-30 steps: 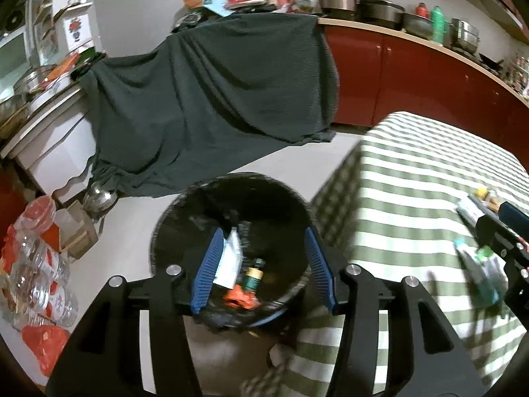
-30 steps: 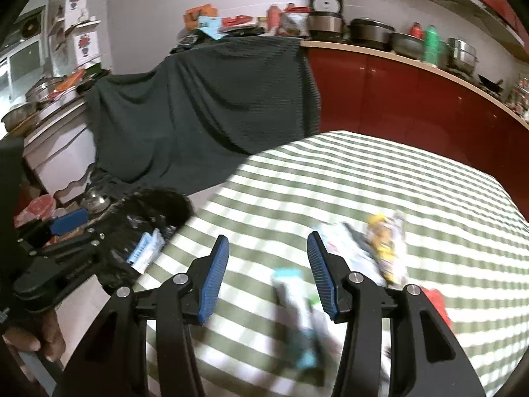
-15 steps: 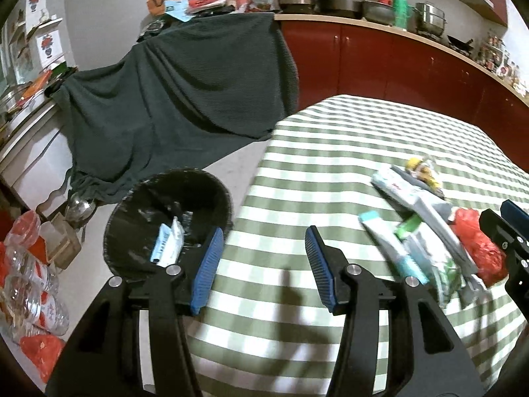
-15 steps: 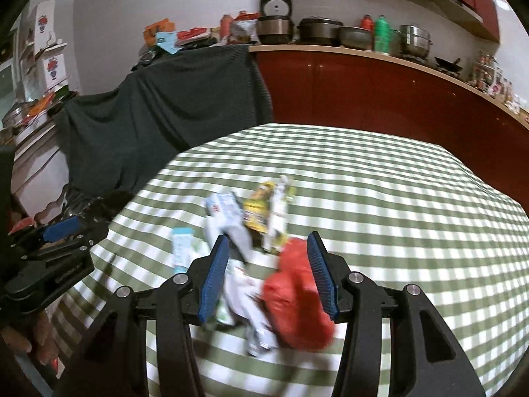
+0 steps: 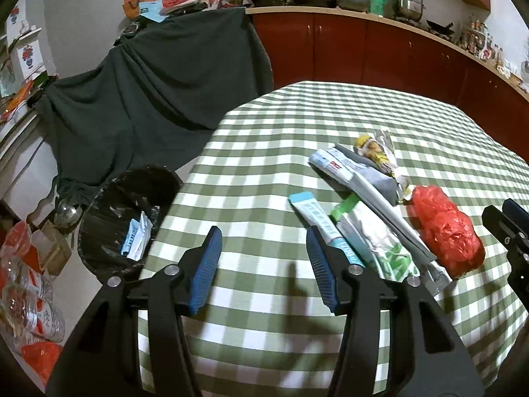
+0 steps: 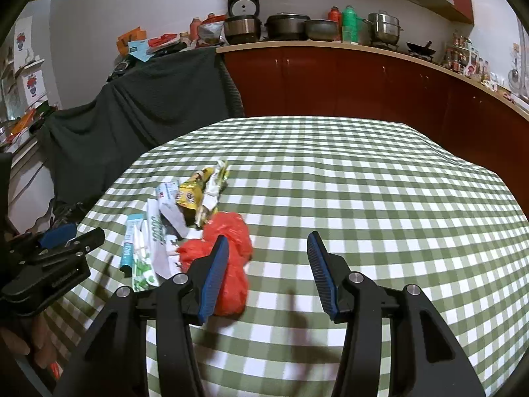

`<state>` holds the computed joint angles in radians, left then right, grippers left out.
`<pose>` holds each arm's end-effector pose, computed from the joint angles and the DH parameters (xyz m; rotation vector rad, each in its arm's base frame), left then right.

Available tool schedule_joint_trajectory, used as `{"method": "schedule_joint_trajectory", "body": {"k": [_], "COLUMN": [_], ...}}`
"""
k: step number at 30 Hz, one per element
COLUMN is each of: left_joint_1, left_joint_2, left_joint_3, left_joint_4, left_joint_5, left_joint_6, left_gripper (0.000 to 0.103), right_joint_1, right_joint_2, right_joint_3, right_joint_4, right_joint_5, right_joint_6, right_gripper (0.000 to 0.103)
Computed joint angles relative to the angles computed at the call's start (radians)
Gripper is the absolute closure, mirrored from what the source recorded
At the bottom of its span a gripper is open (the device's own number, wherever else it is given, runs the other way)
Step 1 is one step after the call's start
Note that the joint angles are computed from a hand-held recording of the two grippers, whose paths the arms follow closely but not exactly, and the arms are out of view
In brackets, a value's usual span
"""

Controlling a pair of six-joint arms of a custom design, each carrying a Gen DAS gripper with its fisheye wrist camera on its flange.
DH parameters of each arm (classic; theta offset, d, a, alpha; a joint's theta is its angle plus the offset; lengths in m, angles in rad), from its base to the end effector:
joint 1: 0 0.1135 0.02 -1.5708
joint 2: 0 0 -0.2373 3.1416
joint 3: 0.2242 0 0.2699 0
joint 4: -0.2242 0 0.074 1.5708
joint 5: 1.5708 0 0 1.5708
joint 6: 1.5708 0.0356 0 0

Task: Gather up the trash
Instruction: 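Move both open grippers back over the table, then grasp the teal-capped white toothpaste tube with the left gripper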

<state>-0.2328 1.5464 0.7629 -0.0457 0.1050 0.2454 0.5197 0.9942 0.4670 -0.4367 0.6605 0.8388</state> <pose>0.3075 -0.0767 0.1268 0.6152 2.3171 -0.1201 0.1901 0.0836 0.1480 0.6009 2.2011 -0.1588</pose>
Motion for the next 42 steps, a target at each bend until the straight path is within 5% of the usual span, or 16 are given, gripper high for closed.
{"method": "schedule_joint_trajectory", "body": {"k": [7,9,29,37,42], "left_joint_1": [-0.059,-0.073,-0.099,-0.087,-0.096], "left_joint_2": [0.064,0.077,0.106,0.137,0.164], "left_joint_3": [0.029,0.034,0.061,0.087,0.099], "left_joint_4": [0.016,0.03,0.026,0.007,0.01], "left_joint_5": [-0.047,-0.059,-0.047,-0.011,0.0], "left_joint_6": [-0.022,-0.029,-0.034,-0.017,0.007], "left_gripper": [0.05,0.042,0.042,0.056,0.075], "right_joint_1": [-0.015,-0.02,-0.021,-0.019,-0.021], "right_joint_2": [-0.045,-0.047,-0.038,-0.039,-0.04], "right_joint_3": [-0.041,-0.048,-0.057,-0.058,-0.058], "right_joint_4": [0.005,0.011,0.037,0.04,0.04], "right_joint_5": [-0.015,-0.023,-0.048,-0.054,-0.057], "right_joint_6": [0.005,0.002,-0.003,-0.005,-0.007], "right_gripper": [0.054,0.054,0.054,0.054,0.054]}}
